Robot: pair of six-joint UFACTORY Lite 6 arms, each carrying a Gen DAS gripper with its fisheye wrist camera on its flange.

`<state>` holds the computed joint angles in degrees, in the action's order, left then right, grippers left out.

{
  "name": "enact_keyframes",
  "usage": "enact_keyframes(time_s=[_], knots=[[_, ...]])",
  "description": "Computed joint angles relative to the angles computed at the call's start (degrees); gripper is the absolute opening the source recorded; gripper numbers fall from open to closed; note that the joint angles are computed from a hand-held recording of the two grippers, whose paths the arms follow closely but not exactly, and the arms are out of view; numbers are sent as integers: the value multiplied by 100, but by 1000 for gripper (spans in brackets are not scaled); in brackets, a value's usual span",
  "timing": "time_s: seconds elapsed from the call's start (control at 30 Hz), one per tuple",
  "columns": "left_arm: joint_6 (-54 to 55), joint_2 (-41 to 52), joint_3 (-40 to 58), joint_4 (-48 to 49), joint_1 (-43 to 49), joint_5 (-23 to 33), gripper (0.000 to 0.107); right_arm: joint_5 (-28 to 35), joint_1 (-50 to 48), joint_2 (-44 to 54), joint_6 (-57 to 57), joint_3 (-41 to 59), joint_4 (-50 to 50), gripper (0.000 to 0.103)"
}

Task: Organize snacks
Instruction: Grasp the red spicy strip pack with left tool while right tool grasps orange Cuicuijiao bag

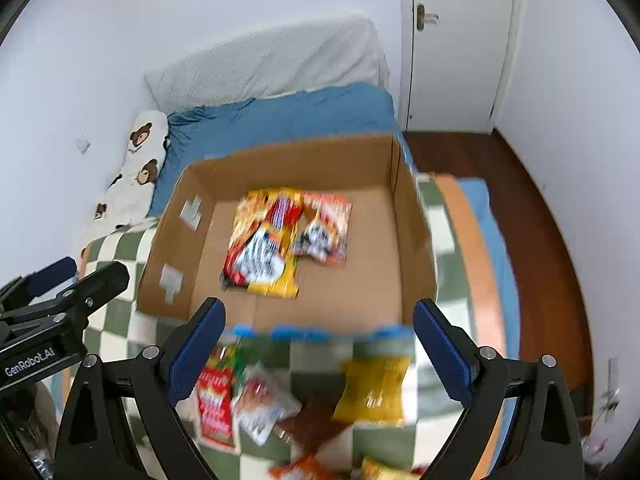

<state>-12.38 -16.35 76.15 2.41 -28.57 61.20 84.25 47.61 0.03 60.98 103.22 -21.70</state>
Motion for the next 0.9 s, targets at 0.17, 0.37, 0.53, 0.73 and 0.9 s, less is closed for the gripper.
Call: enact_keyframes(time_s=[0.17, 0.37, 0.53, 0.73, 0.9], knots=[[-173, -1270, -1824, 125, -14, 244, 95, -526, 735, -1159, 1286, -1953, 621, 97], [62, -1902, -3931, -375, 234, -8, 95, -1825, 1756, -2451, 3023, -4551, 1357, 97], [-196, -1306, -4665, -629, -167, -863, 95, -2572, 2326, -2934, 4012, -5631, 1484, 97], [-913, 155, -4571, -235, -897, -2014, 95, -2635, 2679, -2959, 4325, -5789, 1467, 97], [-1135, 164, -4562, -183, -1246, -2206, 51, -2286, 2795, -1892, 2922, -4907, 1783, 97]])
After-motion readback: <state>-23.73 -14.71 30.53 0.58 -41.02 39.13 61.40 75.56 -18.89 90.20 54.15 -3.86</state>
